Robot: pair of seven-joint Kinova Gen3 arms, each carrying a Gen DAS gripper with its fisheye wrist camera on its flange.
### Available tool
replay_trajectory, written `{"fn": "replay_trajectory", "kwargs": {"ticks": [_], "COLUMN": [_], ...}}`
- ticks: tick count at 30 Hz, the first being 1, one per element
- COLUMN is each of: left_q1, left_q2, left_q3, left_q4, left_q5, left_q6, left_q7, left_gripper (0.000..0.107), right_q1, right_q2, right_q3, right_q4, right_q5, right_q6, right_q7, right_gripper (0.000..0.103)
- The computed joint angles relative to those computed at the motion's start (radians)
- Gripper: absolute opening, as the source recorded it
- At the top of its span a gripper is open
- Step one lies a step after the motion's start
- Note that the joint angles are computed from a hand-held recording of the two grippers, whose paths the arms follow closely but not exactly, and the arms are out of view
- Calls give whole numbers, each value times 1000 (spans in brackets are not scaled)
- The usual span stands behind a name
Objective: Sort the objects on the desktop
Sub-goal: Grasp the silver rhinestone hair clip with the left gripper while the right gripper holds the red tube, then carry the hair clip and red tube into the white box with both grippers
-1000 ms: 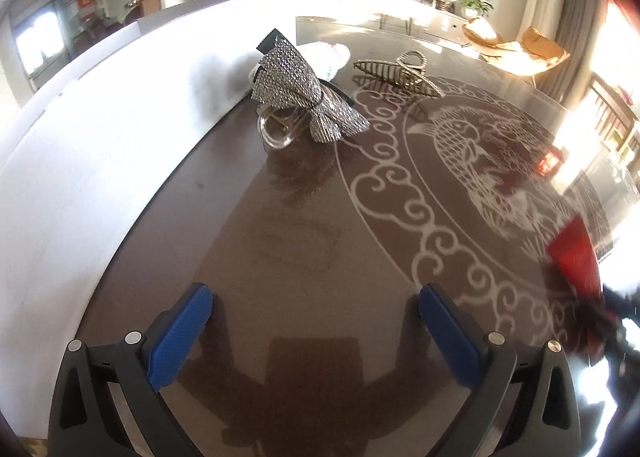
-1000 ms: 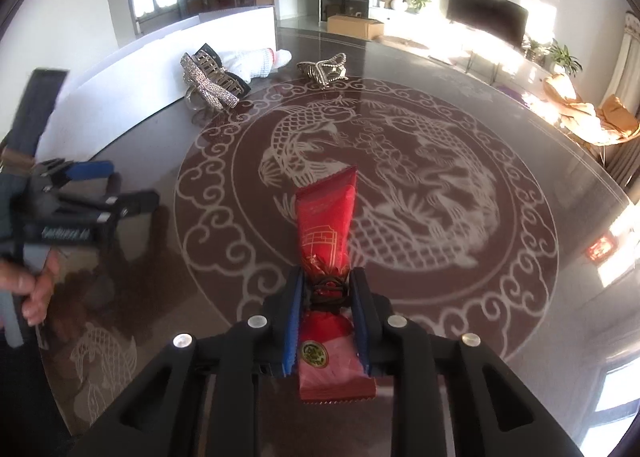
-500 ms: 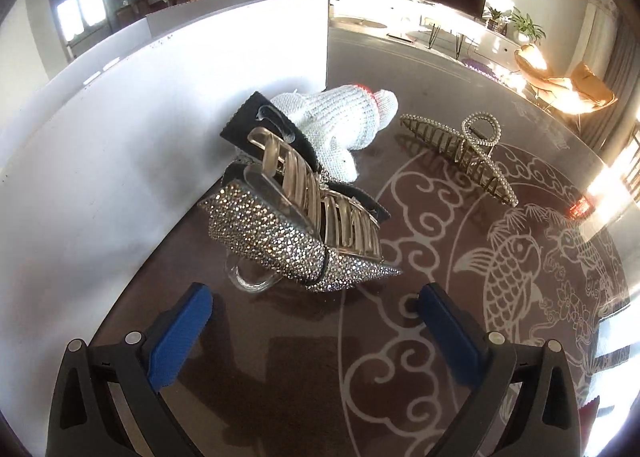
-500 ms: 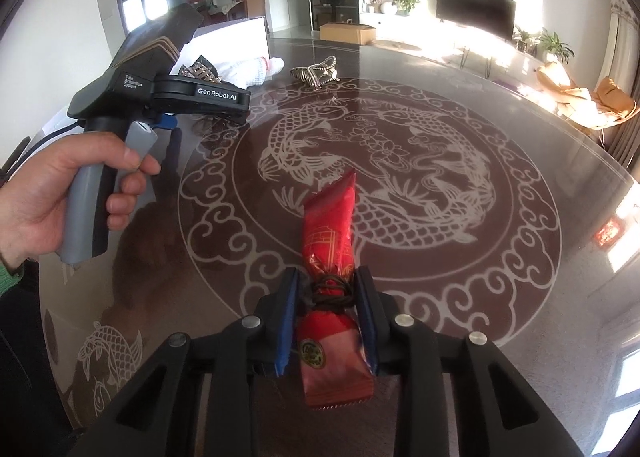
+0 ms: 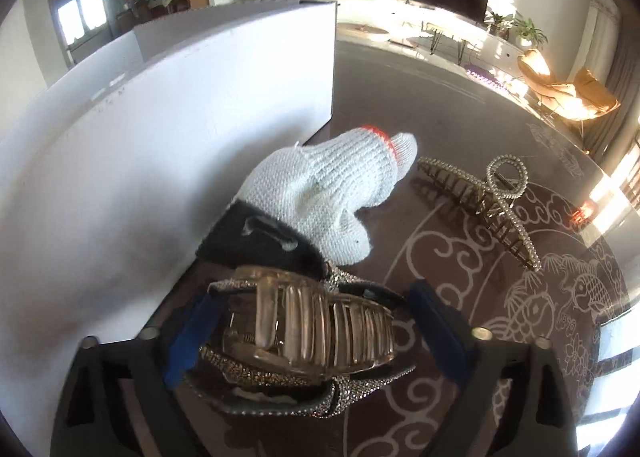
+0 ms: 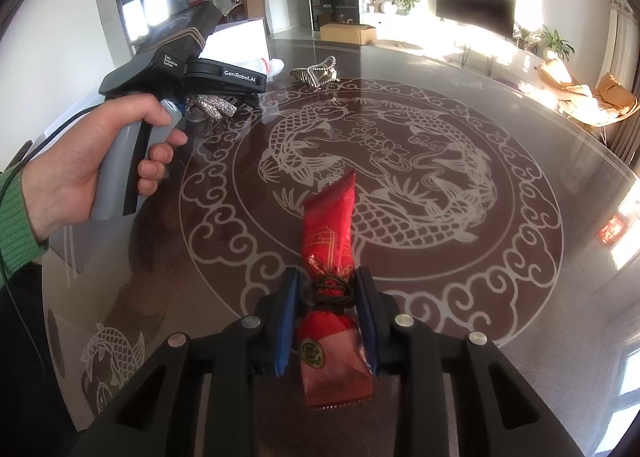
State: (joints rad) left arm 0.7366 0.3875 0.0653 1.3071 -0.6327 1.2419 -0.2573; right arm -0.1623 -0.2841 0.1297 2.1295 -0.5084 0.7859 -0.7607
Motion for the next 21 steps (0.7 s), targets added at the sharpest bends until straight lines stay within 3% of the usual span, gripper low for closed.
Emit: {"fn": "replay_trajectory", "kwargs": {"ticks": [5, 10, 14, 18, 21], "left_q1": [30, 46, 63, 60, 12], "left_q2": [-85, -219, -293, -386, -455], "left_q3": [25, 116, 194, 267, 286], "left_q4": [145, 294, 311, 316, 301], "left_q5": [-65, -76, -87, -91, -54], "left_q6": [-99, -168, -110, -35, -11], "left_q7": [-8, 6, 16, 45, 25], "left_gripper": [71, 71, 71, 71, 71], "right_q1": [0, 3, 2, 67, 94], "right_q2": [0, 2, 26, 51, 41], "right_q3": [8, 20, 95, 140, 117], "right_q4": [-2, -7, -21, -57, -106], "right_q5": [-9, -22, -104, -205, -247], "right_q6": [11, 26, 92, 219, 295], "right_q7": [7, 20, 98, 109, 83], "right_gripper": [29, 29, 25, 25, 25]}}
